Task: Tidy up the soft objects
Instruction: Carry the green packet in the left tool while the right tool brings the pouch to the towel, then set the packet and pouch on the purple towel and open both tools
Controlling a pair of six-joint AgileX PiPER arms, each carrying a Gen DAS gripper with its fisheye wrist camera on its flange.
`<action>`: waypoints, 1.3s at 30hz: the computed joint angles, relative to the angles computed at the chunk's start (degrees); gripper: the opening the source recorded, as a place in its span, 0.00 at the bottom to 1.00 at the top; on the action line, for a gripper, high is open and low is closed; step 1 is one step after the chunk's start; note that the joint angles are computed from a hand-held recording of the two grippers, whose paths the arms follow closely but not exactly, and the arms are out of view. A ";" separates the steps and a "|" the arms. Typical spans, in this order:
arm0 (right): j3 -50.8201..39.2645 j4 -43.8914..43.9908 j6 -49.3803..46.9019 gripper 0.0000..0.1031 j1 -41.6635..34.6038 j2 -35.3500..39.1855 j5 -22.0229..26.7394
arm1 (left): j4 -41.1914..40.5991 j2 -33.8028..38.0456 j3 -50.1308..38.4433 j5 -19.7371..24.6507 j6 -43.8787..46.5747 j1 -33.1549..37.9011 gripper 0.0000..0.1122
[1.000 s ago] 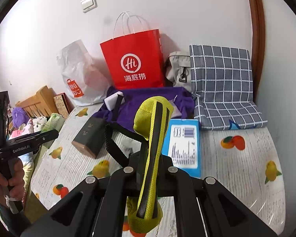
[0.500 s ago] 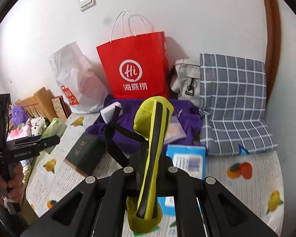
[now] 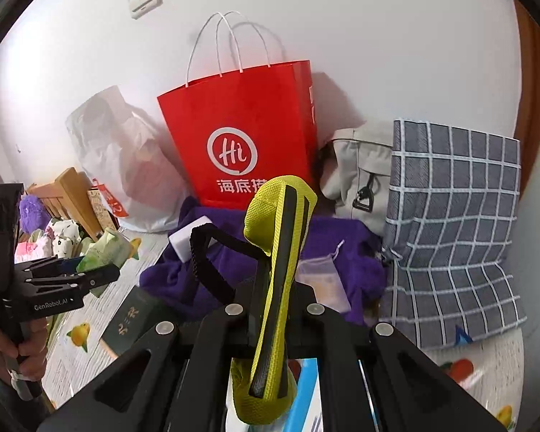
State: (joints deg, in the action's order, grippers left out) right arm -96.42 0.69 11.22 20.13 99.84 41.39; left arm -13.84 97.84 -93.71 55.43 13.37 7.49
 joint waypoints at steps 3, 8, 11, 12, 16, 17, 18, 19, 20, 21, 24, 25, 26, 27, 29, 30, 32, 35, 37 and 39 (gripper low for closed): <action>-4.42 2.04 -1.76 0.06 -0.91 3.66 1.29 | 0.24 3.66 -3.71 1.00 -1.17 -0.60 0.47; -13.40 7.00 -5.18 0.06 -2.33 10.99 4.56 | -0.02 8.01 -7.12 1.05 -1.92 -1.36 0.47; -16.21 7.35 -5.63 0.06 -2.24 14.41 5.85 | -0.29 11.30 -9.64 1.87 -2.47 -1.33 0.47; -17.52 8.17 -5.93 0.06 -2.62 16.14 6.78 | -0.11 12.74 -11.25 2.78 -3.07 -1.29 0.47; -20.10 12.23 -7.59 0.06 -4.20 20.01 8.25 | 0.26 16.45 -15.95 4.58 -2.85 -1.65 0.47; -22.35 11.75 -7.31 0.06 -4.18 21.77 10.14 | 0.65 16.91 -16.32 4.42 -3.02 -1.83 0.47; -23.85 11.23 -7.41 0.06 -4.03 23.09 11.35 | 0.65 17.49 -16.57 4.12 -3.11 -1.91 0.47; -24.20 11.14 -7.69 0.06 -3.90 23.73 11.39 | 0.59 18.03 -16.90 4.18 -3.16 -1.91 0.47; -24.52 11.41 -8.12 0.06 -3.85 24.23 11.71 | 0.40 18.44 -16.91 4.02 -3.02 -1.83 0.47; -25.54 12.56 -9.19 0.06 -3.97 25.23 12.80 | -0.07 18.75 -16.54 3.52 -2.62 -1.65 0.47; -26.72 17.89 -13.13 0.06 -4.67 27.13 14.20 | 0.59 21.20 -19.47 5.60 -3.65 -1.72 0.47; -27.05 19.52 -14.32 0.06 -4.79 27.69 14.66 | 0.39 21.18 -19.31 5.24 -3.43 -1.74 0.47; -27.26 21.46 -15.67 0.06 -4.86 28.34 15.00 | 0.44 21.08 -19.00 4.82 -3.33 -1.81 0.47; -27.48 22.20 -16.13 0.06 -4.83 28.78 15.26 | 1.05 21.28 -19.07 4.99 -3.40 -2.04 0.47; -29.66 20.92 -15.03 0.06 -4.20 30.68 16.76 | 1.35 22.33 -19.79 5.29 -3.25 -2.18 0.47; -30.71 19.85 -14.04 0.06 -3.90 31.50 17.33 | 1.28 23.03 -20.40 5.81 -3.29 -2.26 0.47; -33.10 17.49 -11.23 0.07 -3.37 33.46 18.81 | -0.16 24.46 -22.03 7.57 -2.60 -1.92 0.47; -34.79 16.91 -9.08 0.09 -3.52 35.16 19.73 | -0.31 25.15 -22.51 8.17 -2.36 -2.07 0.47; -34.85 15.97 -8.92 0.09 -3.37 35.46 19.85 | 0.02 25.38 -22.49 8.20 -2.67 -2.35 0.47; -35.25 14.08 -7.88 0.10 -3.02 35.82 20.10 | -0.10 25.73 -22.85 8.78 -2.70 -2.39 0.47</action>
